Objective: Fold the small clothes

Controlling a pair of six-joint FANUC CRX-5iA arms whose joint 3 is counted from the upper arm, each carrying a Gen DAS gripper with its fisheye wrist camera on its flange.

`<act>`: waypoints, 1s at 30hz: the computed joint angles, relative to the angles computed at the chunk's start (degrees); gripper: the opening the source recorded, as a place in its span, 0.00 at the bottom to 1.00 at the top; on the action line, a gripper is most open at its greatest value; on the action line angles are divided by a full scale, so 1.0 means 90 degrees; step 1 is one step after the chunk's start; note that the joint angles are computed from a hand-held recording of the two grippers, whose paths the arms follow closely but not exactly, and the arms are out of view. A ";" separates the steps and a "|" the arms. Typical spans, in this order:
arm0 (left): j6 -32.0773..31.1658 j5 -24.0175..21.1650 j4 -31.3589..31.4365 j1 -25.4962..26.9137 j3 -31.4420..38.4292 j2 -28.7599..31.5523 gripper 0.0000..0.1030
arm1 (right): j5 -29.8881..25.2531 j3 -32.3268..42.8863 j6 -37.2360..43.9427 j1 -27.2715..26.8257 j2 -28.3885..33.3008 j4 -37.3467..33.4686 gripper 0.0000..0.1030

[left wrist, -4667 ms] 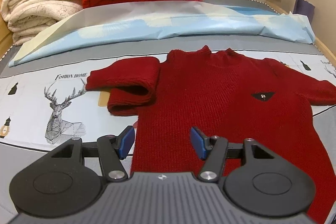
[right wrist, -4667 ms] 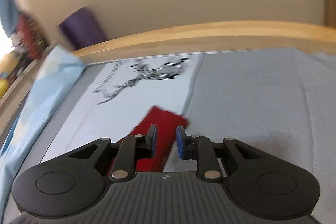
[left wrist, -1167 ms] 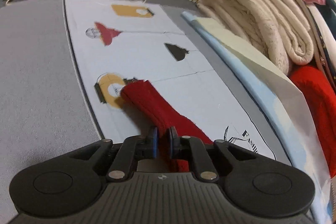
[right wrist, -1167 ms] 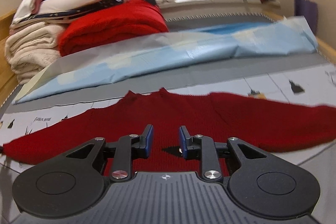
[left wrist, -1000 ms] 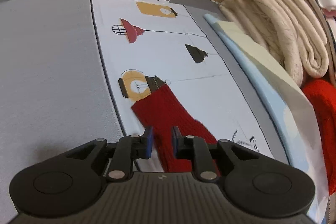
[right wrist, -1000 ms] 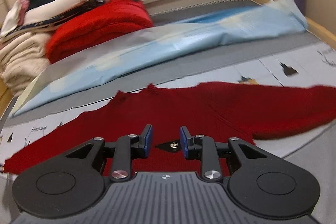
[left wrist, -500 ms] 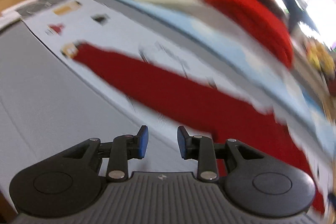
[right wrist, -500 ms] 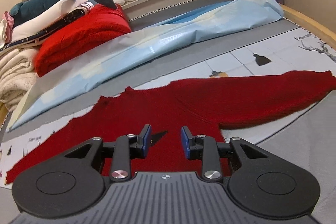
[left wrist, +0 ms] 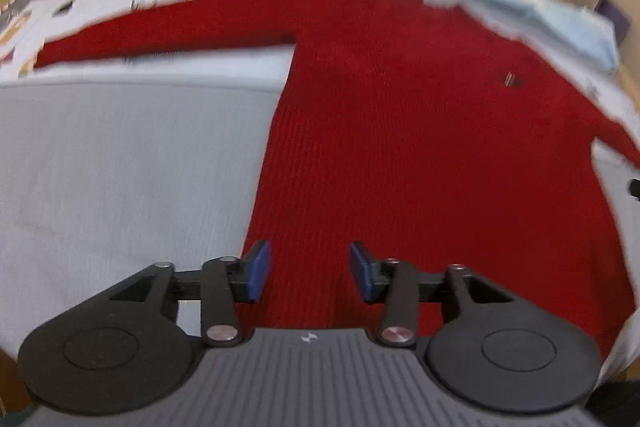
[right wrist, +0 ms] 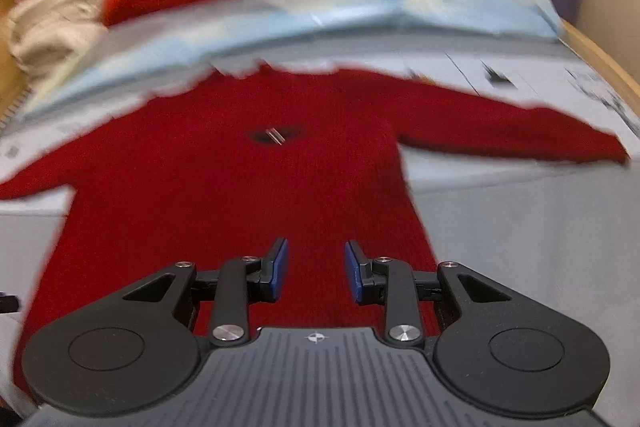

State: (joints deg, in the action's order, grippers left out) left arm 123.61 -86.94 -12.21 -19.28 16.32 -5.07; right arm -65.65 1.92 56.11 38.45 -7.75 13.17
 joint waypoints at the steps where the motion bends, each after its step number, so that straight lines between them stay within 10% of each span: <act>1: -0.0006 -0.0052 0.0150 0.0079 -0.0141 -0.0034 0.53 | -0.0177 -0.0130 -0.0132 0.0022 -0.0039 0.0155 0.35; 5: -0.0175 0.0066 0.0679 0.0227 -0.0710 -0.0195 0.50 | -0.0985 -0.0647 -0.0506 0.0027 -0.0203 0.0586 0.38; 9: -0.0453 0.0148 0.0469 -0.0038 -0.0775 -0.0215 0.08 | -0.1510 -0.0914 -0.0742 -0.0178 -0.0358 0.0350 0.39; 12: -0.0552 0.0044 0.0490 -0.0045 -0.0727 -0.0204 0.06 | -0.1413 -0.1152 -0.0867 -0.0244 -0.0595 0.0275 0.11; 14: -0.0536 -0.0152 0.0206 -0.0106 -0.0475 -0.0163 0.07 | -0.1427 -0.1161 -0.0767 -0.0271 -0.0615 0.0275 0.10; 16: -0.0211 -0.0039 -0.0493 -0.0293 -0.0141 -0.0306 0.10 | -0.1586 -0.1038 -0.0690 -0.0272 -0.0524 0.0337 0.11; 21: 0.0497 0.0623 -0.2305 -0.0219 0.0493 -0.1178 0.55 | -0.1310 -0.1208 -0.1724 0.0328 -0.0826 0.1809 0.24; 26: 0.0654 -0.0264 -0.4937 -0.0184 0.0872 -0.1845 0.67 | 0.0466 -0.1290 -0.1440 0.0660 -0.1574 0.2407 0.34; 30: 0.0420 -0.1050 -0.6097 0.0122 -0.0292 -0.2841 0.77 | 0.1384 -0.1831 -0.1601 0.0948 -0.2027 0.3852 0.37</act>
State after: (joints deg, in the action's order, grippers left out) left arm 127.40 -96.38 -67.09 -18.19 13.69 -30.64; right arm -53.19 -14.56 41.70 46.99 -25.99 47.84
